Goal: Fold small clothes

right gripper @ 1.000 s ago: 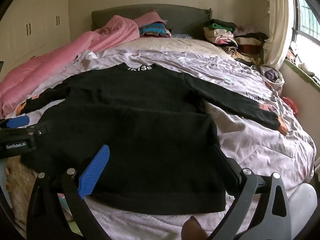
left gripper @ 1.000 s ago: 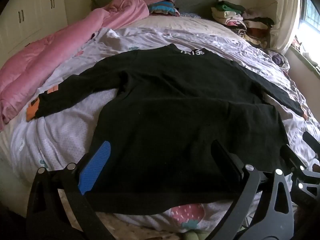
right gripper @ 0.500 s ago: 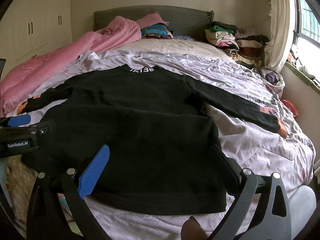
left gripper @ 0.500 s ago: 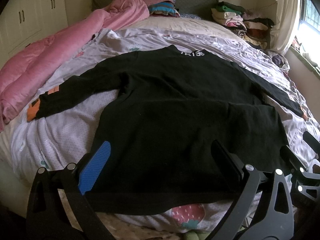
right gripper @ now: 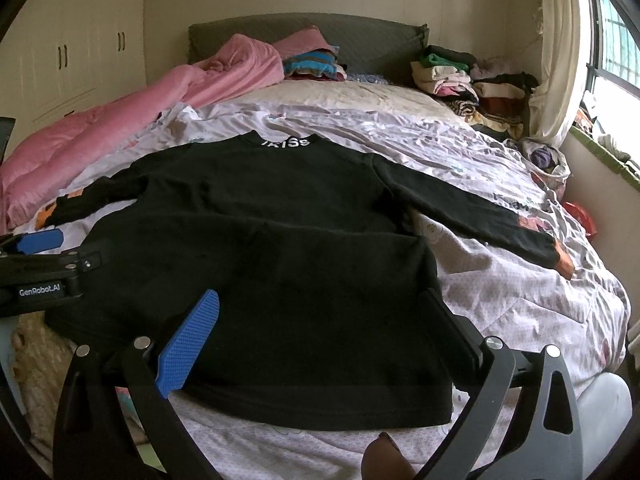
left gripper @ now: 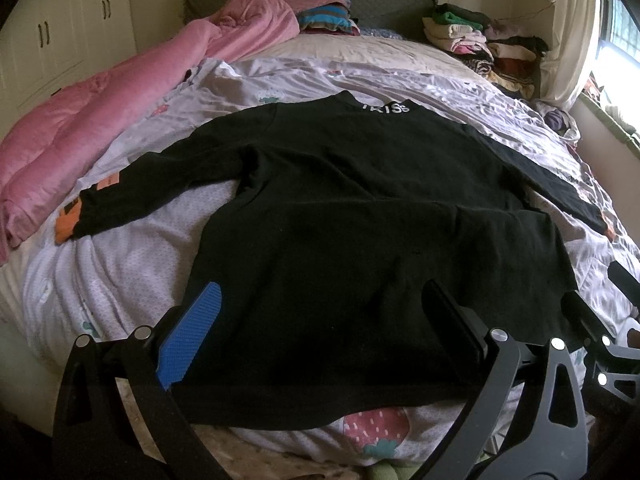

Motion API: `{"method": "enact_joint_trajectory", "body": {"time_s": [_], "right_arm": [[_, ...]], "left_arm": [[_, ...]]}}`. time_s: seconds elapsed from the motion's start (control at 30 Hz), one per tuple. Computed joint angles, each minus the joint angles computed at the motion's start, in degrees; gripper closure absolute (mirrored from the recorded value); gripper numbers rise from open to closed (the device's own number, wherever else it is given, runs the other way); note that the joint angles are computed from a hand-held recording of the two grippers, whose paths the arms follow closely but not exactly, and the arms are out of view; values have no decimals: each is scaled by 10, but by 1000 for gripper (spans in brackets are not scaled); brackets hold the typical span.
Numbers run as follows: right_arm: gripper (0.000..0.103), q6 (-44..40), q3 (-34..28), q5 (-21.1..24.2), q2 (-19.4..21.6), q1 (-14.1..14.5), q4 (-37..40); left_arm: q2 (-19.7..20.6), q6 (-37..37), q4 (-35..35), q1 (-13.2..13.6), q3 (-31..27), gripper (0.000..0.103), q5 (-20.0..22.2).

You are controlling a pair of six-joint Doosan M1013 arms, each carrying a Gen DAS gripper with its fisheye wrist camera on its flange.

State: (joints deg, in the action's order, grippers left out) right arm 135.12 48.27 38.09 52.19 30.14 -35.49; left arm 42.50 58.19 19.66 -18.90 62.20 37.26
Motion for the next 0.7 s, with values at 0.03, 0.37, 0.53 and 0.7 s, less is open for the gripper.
{"method": "enact_joint_trajectory", "body": {"time_s": [0.03, 0.37, 0.53, 0.7], "right_arm": [[4, 0, 0, -1, 0, 0, -1], [4, 4, 3, -8, -3, 1, -7], [4, 4, 4, -8, -3, 1, -7], [4, 2, 3, -9, -3, 0, -1]], "left_arm": [[0, 0, 0, 0, -1, 9, 1], [0, 0, 0, 0, 0, 9, -1], [0, 0, 1, 0, 1, 9, -2], [1, -4, 4, -1, -2, 9, 1]]}}
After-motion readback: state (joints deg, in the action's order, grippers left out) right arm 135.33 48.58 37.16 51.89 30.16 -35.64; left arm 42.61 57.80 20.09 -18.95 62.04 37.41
